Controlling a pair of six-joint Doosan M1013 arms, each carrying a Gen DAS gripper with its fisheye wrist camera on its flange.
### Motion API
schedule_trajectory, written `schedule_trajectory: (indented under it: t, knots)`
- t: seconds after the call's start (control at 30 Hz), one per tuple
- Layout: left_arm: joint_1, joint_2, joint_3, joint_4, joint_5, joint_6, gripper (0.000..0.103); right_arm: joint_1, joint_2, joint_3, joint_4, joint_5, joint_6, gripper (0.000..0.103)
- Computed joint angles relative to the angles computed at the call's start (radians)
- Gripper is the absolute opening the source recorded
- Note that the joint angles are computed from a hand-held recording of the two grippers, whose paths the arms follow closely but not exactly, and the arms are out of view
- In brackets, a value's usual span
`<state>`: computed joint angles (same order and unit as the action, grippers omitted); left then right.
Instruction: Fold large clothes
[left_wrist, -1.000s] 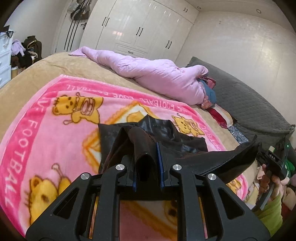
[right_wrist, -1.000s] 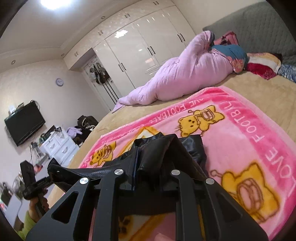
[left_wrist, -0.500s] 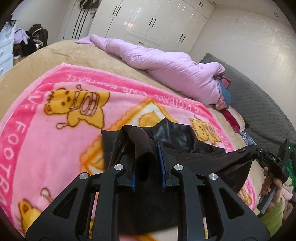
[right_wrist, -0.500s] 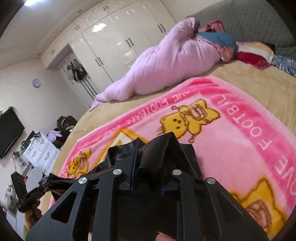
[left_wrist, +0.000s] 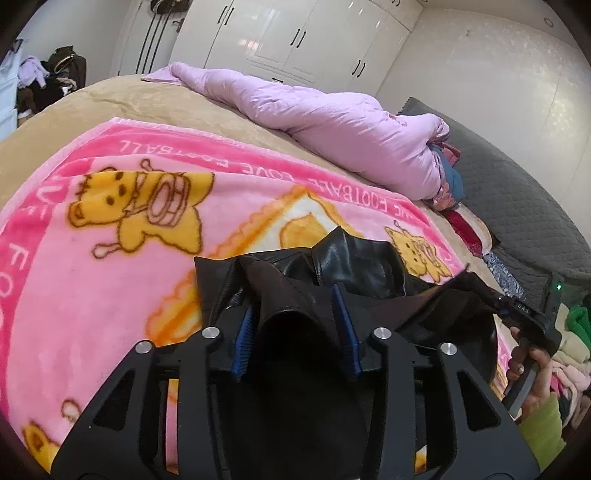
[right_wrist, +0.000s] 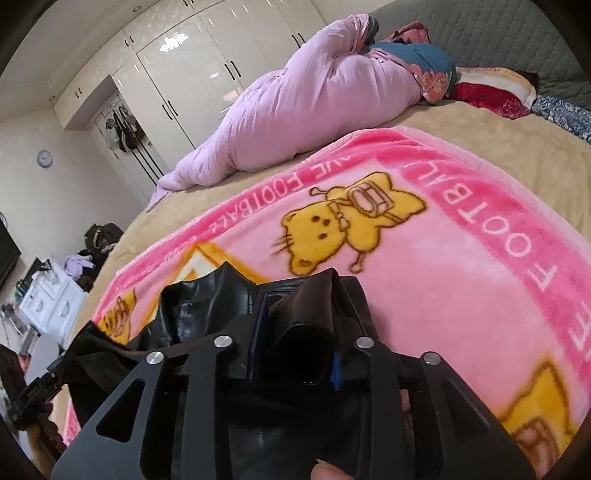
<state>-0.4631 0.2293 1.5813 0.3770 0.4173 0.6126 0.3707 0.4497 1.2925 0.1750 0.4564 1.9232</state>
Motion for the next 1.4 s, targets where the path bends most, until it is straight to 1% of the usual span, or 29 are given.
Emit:
schedule_trajectory:
  t: [0.07, 0.17, 0.2, 0.27, 0.33, 0.37, 0.43, 0.47, 0.5, 0.53, 0.57, 0.6, 0.67, 0.7, 0.73, 0.77, 0.8, 0.83, 0.87, 0.9, 0.93, 0.97, 1.03, 1.1, 1.17, 1.23, 1.3, 1.33, 1.4]
  knots:
    - [-0.001, -0.004, 0.006, 0.024, -0.011, -0.028, 0.037, -0.008, -0.004, 0.011, 0.067, -0.013, -0.057, 0.035]
    - [-0.008, -0.016, 0.022, 0.094, -0.038, -0.095, 0.041, -0.013, -0.008, 0.019, 0.111, -0.024, -0.103, 0.046]
    - [-0.010, -0.019, 0.025, 0.125, -0.040, -0.124, 0.044, -0.013, -0.011, 0.025, 0.125, -0.036, -0.119, 0.055]
    - [-0.016, -0.031, 0.037, 0.225, -0.052, -0.221, 0.045, -0.008, -0.022, 0.039, 0.049, -0.068, -0.051, 0.075]
    - [-0.019, -0.033, 0.035, 0.259, -0.034, -0.245, 0.046, -0.011, -0.030, 0.050, 0.063, -0.085, -0.070, 0.076]
    - [-0.022, -0.034, 0.035, 0.294, -0.014, -0.278, 0.046, -0.011, -0.032, 0.050, 0.044, -0.082, -0.062, 0.076]
    - [-0.023, -0.034, 0.037, 0.307, 0.018, -0.302, 0.046, 0.000, -0.032, 0.044, -0.107, -0.055, 0.026, 0.076]
    - [-0.021, -0.032, 0.035, 0.285, 0.033, -0.288, 0.046, 0.007, -0.029, 0.038, -0.183, -0.035, 0.063, 0.076]
    - [-0.018, -0.027, 0.032, 0.250, 0.053, -0.259, 0.046, 0.020, -0.022, 0.023, -0.299, 0.004, 0.120, 0.076]
    - [-0.016, -0.015, 0.022, 0.196, 0.089, -0.205, 0.046, 0.032, -0.014, 0.010, -0.392, 0.043, 0.158, 0.076]
    - [-0.013, -0.008, 0.017, 0.161, 0.108, -0.172, 0.047, 0.041, -0.007, 0.000, -0.445, 0.069, 0.166, 0.076]
    - [-0.009, -0.001, 0.018, 0.129, 0.112, -0.149, 0.047, 0.051, 0.006, -0.017, -0.479, 0.105, 0.144, 0.076]
    - [-0.004, 0.012, 0.018, 0.080, 0.122, -0.102, 0.047, 0.056, 0.026, -0.040, -0.466, 0.138, 0.083, 0.076]
    - [-0.004, 0.017, 0.017, 0.075, 0.128, -0.090, 0.046, 0.056, 0.036, -0.049, -0.454, 0.151, 0.056, 0.074]
    - [-0.005, 0.025, 0.013, 0.079, 0.133, -0.075, 0.046, 0.058, 0.047, -0.062, -0.451, 0.166, 0.036, 0.070]
    - [-0.010, 0.028, 0.012, 0.096, 0.139, -0.075, 0.035, 0.061, 0.060, -0.076, -0.462, 0.184, 0.024, 0.064]
    - [-0.017, 0.033, 0.007, 0.120, 0.158, -0.074, 0.023, 0.061, 0.066, -0.082, -0.455, 0.185, 0.008, 0.045]
    - [-0.023, 0.036, 0.005, 0.141, 0.166, -0.075, 0.019, 0.062, 0.071, -0.084, -0.456, 0.186, 0.007, 0.031]
    - [-0.028, 0.039, 0.005, 0.170, 0.169, -0.090, 0.013, 0.066, 0.075, -0.087, -0.491, 0.194, 0.039, 0.024]
    - [-0.031, 0.039, 0.005, 0.188, 0.168, -0.100, 0.008, 0.066, 0.075, -0.087, -0.493, 0.195, 0.051, 0.015]
    - [-0.034, 0.038, 0.005, 0.208, 0.168, -0.112, 0.007, 0.063, 0.071, -0.083, -0.477, 0.185, 0.053, 0.010]
    - [-0.037, 0.034, 0.007, 0.239, 0.158, -0.129, 0.005, 0.059, 0.062, -0.072, -0.456, 0.163, 0.055, 0.009]
    - [-0.043, 0.023, 0.010, 0.300, 0.140, -0.160, 0.005, 0.050, 0.034, -0.042, -0.427, 0.096, 0.074, 0.008]
    - [-0.051, 0.014, 0.003, 0.356, 0.132, -0.181, 0.004, 0.038, 0.004, -0.012, -0.364, 0.022, 0.073, 0.007]
    - [-0.053, 0.008, -0.008, 0.387, 0.126, -0.187, 0.004, 0.034, -0.009, -0.004, -0.368, -0.015, 0.103, 0.007]
    - [-0.049, 0.010, -0.017, 0.389, 0.123, -0.190, 0.004, 0.029, -0.003, -0.015, -0.373, -0.028, 0.135, 0.007]
    - [-0.038, 0.019, -0.027, 0.364, 0.120, -0.174, 0.004, 0.021, 0.011, -0.028, -0.333, -0.037, 0.123, 0.007]
    - [-0.032, 0.026, -0.033, 0.341, 0.117, -0.161, 0.004, 0.019, 0.020, -0.037, -0.329, -0.029, 0.122, 0.007]
    - [-0.022, 0.046, -0.049, 0.285, 0.129, -0.117, 0.004, 0.023, 0.045, -0.066, -0.359, 0.019, 0.142, 0.007]
